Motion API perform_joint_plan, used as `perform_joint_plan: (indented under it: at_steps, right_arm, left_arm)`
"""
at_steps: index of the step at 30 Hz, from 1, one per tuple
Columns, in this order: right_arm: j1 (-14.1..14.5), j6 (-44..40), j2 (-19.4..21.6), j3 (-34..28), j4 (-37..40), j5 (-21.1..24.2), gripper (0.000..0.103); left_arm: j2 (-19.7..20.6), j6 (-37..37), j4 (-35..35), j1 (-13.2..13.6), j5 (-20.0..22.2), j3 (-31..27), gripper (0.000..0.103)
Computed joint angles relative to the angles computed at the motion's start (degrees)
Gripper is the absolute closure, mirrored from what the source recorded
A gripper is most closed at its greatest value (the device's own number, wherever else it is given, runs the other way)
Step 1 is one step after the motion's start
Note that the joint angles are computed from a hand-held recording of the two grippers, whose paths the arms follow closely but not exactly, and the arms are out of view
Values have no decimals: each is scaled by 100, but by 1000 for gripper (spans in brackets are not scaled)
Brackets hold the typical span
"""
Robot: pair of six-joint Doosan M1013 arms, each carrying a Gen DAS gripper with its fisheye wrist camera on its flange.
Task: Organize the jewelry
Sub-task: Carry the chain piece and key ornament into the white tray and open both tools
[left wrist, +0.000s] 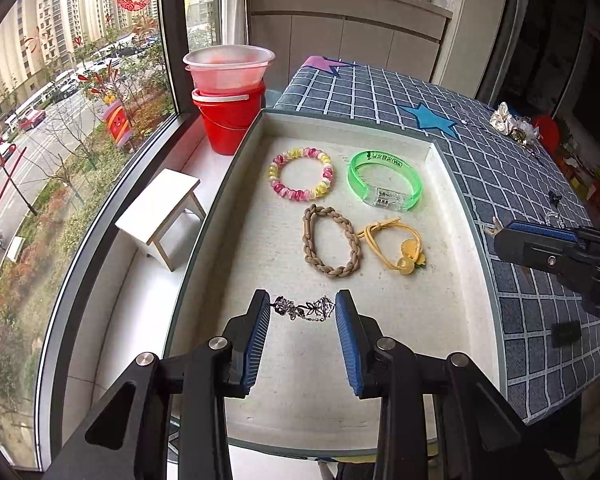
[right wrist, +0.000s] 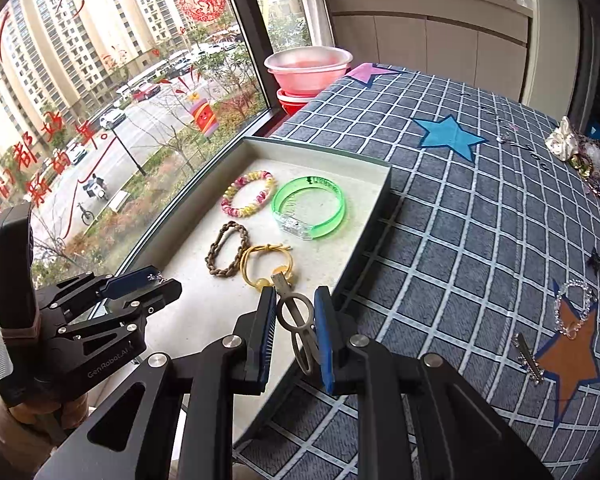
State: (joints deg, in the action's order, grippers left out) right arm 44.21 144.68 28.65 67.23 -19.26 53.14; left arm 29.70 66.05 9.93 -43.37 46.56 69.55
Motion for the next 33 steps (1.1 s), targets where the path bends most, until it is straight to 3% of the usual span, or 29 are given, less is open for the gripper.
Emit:
perform_joint_plan:
  at_steps: [14, 27, 29, 31, 33]
  right_arm:
    - [-72, -911, 584, -570, 1044, 288, 82]
    - [-145, -716, 776, -781, 573, 722, 82]
    - [-165, -651, 772, -760, 548, 658, 82]
    - [-159, -634, 777, -762, 513, 652, 82]
    - [-140, -663, 780, -769, 461, 671, 82]
  left_arm:
    - [214, 210, -115, 73, 245, -206, 61]
    - [488, 358, -5, 38, 686, -658, 61]
    - [508, 295, 94, 24, 703, -680, 58]
    - [518, 164, 277, -2, 741, -683, 36]
    - [504, 96, 318, -4, 709, -648, 36]
